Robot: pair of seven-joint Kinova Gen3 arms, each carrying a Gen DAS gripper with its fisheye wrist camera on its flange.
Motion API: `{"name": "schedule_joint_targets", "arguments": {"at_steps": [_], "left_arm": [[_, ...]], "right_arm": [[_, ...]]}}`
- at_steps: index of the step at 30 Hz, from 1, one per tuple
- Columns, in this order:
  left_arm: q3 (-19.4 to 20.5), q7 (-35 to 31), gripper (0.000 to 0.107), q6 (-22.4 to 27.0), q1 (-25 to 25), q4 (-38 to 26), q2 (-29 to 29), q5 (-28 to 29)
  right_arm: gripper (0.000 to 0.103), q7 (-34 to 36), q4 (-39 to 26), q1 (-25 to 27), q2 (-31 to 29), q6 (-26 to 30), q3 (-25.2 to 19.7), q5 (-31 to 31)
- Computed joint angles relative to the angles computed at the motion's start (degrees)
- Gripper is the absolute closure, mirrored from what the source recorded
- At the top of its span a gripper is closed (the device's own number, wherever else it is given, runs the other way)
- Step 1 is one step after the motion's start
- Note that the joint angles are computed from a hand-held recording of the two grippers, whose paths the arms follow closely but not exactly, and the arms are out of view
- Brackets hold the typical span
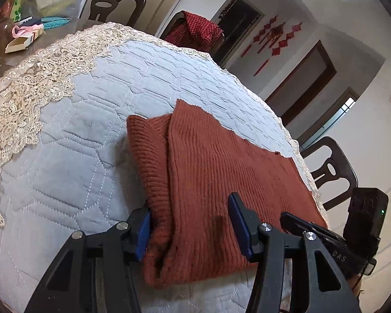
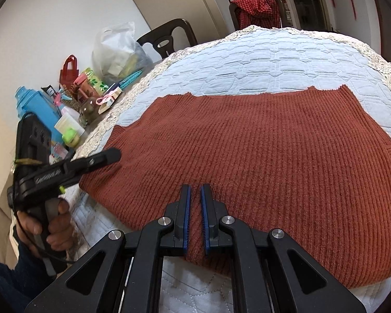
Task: Fold small clothes
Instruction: 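Move the left gripper to the sweater's side edge and grasp it, then fold the held side across the sweater body and open the left gripper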
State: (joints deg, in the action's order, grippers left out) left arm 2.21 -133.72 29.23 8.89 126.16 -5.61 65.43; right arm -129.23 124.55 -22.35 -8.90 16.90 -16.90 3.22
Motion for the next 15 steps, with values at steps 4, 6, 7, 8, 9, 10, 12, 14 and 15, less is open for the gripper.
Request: {"name": "schedule_joint_targets", "arguments": {"at_steps": [4,6,7,8,9,10,12,14,15], "left_arm": [[0.2,0.7,0.072,-0.3,0.0,-0.9,1.1,-0.8],[0.2,1.0,0.078,0.2,-0.3,-1.5,1.9,-1.2],[0.3,0.9,0.080,0.2,-0.5,-1.6,2.0,-1.1],[0.2,0.5,0.082,0.6,-0.6,-1.6,2.0,-0.8],[0.1,0.2,0.083,0.9,-0.8,-1.6,1.9,-0.4],[0.0,-0.2,0.084,1.3,-1.0,-1.6,1.8,-0.2],[-0.3,-1.3,0.085,2.5,-1.5,-1.6,1.6,0.9],[-0.8,-2.6,0.086,4.1,-2.0,-1.8,1.2,2.3],[-0.9,-3.1,0.086,4.9,-2.2,-2.0,0.9,3.0]], "right_arm": [[0.095,-0.3,-0.1,0.1,0.0,0.0,-0.2,0.2],[0.095,-0.3,-0.2,0.0,0.0,0.2,-0.1,0.2],[0.095,-0.2,-0.2,-0.1,-0.1,0.3,0.0,0.0],[0.095,-0.1,-0.2,-0.1,-0.1,0.3,0.1,0.0],[0.095,0.0,-0.3,-0.3,-0.1,0.6,0.2,-0.2],[0.095,0.6,-0.3,-0.6,-0.1,0.7,0.7,-0.7],[0.095,2.2,-0.5,-1.3,-0.1,1.1,1.8,-1.9],[0.095,4.7,-0.7,-2.5,-0.3,1.5,3.6,-4.5],[0.095,5.6,-0.7,-2.7,-0.4,1.6,4.1,-5.4]]}}
